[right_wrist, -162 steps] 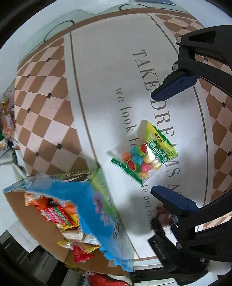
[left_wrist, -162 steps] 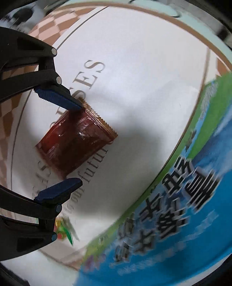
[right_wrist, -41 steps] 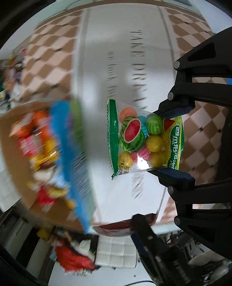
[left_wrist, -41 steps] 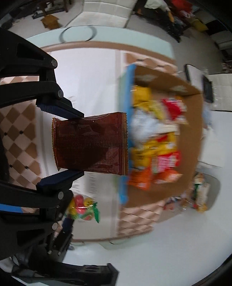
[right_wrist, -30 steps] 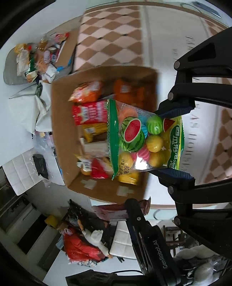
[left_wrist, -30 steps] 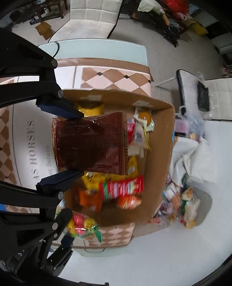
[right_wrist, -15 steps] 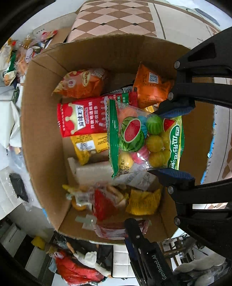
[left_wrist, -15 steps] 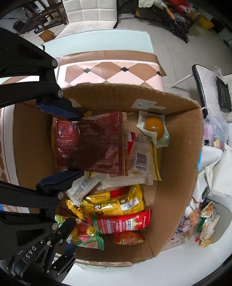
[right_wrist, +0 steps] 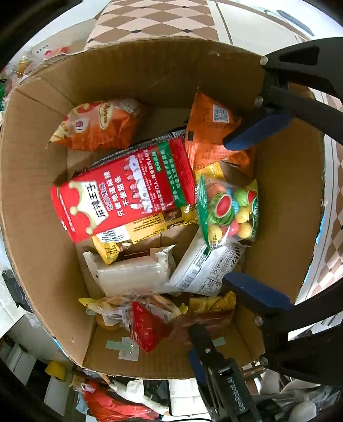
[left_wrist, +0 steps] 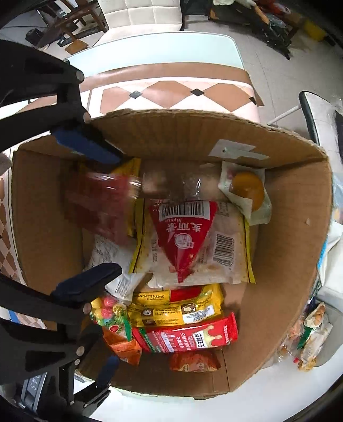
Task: Organize snacks
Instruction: 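Lift both open tools out of the box and back away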
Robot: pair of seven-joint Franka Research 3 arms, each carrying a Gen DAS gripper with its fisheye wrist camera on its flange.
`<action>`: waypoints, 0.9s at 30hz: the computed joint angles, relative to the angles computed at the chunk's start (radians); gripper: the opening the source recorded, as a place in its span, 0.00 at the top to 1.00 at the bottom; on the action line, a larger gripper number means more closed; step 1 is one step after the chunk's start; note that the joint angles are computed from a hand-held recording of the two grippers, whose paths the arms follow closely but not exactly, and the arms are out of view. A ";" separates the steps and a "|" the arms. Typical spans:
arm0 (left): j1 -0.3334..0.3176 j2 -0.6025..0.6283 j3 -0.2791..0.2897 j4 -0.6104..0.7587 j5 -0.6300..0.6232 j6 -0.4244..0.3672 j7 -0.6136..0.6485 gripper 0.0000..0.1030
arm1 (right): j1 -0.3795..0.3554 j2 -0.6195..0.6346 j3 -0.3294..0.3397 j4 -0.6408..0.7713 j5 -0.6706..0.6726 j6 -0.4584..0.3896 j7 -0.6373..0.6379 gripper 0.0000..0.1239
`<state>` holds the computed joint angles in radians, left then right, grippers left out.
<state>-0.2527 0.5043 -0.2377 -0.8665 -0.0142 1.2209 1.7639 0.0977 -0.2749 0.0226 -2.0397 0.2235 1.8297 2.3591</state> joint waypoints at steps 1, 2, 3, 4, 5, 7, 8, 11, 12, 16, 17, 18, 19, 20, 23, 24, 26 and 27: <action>0.002 -0.009 0.000 -0.011 0.000 0.010 0.002 0.25 | -0.001 0.006 0.002 0.009 -0.010 -0.006 0.003 0.23; 0.003 -0.023 0.000 -0.030 0.002 0.023 0.005 0.25 | -0.002 0.009 0.004 0.016 -0.024 -0.013 0.006 0.23; 0.003 -0.037 0.001 -0.049 0.008 0.036 0.007 0.25 | -0.001 0.010 0.007 0.020 -0.033 -0.016 0.010 0.23; 0.005 -0.048 0.001 -0.062 0.007 0.041 0.006 0.25 | -0.001 0.009 0.008 0.022 -0.038 -0.018 0.014 0.23; 0.007 -0.062 0.002 -0.082 0.008 0.053 0.005 0.25 | 0.000 0.006 0.010 0.024 -0.043 -0.022 0.020 0.23; 0.013 -0.104 0.002 -0.137 0.007 0.089 0.000 0.25 | 0.001 -0.002 0.014 0.024 -0.060 -0.029 0.031 0.23; 0.021 -0.130 0.001 -0.171 -0.001 0.108 0.001 0.25 | 0.001 -0.007 0.017 0.024 -0.071 -0.033 0.037 0.22; 0.040 -0.212 0.000 -0.277 -0.025 0.160 0.007 0.25 | 0.001 -0.024 0.025 0.024 -0.097 -0.044 0.052 0.21; 0.044 -0.235 0.001 -0.304 -0.028 0.175 0.012 0.25 | 0.002 -0.032 0.029 0.021 -0.109 -0.046 0.058 0.21; 0.058 -0.307 0.006 -0.389 -0.051 0.230 0.022 0.25 | 0.002 -0.077 0.044 0.006 -0.144 -0.051 0.083 0.21; 0.062 -0.323 0.008 -0.408 -0.058 0.243 0.022 0.25 | 0.002 -0.088 0.049 0.004 -0.153 -0.052 0.092 0.21; 0.066 -0.344 0.010 -0.428 -0.066 0.257 0.024 0.25 | 0.002 -0.099 0.053 0.004 -0.161 -0.056 0.097 0.21; 0.070 -0.369 0.013 -0.453 -0.075 0.275 0.027 0.25 | 0.003 -0.113 0.059 0.003 -0.169 -0.058 0.104 0.21; 0.073 -0.391 0.015 -0.477 -0.082 0.292 0.031 0.25 | 0.003 -0.119 0.063 0.011 -0.176 -0.069 0.108 0.21; 0.080 -0.472 0.026 -0.555 -0.103 0.343 0.059 0.25 | 0.004 -0.156 0.086 0.017 -0.212 -0.095 0.130 0.21; 0.082 -0.501 0.031 -0.578 -0.107 0.357 0.074 0.25 | 0.005 -0.169 0.096 0.020 -0.225 -0.102 0.138 0.21; 0.082 -0.548 0.040 -0.618 -0.122 0.380 0.094 0.25 | 0.009 -0.186 0.111 0.032 -0.239 -0.119 0.153 0.21; 0.083 -0.575 0.047 -0.640 -0.130 0.391 0.104 0.25 | 0.012 -0.199 0.119 0.035 -0.246 -0.126 0.162 0.21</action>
<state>-0.1698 -0.0703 -0.1911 -1.5065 -0.1443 1.6114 1.8679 0.1095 -0.4742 0.1419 -2.0047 -0.0226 1.7036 2.5212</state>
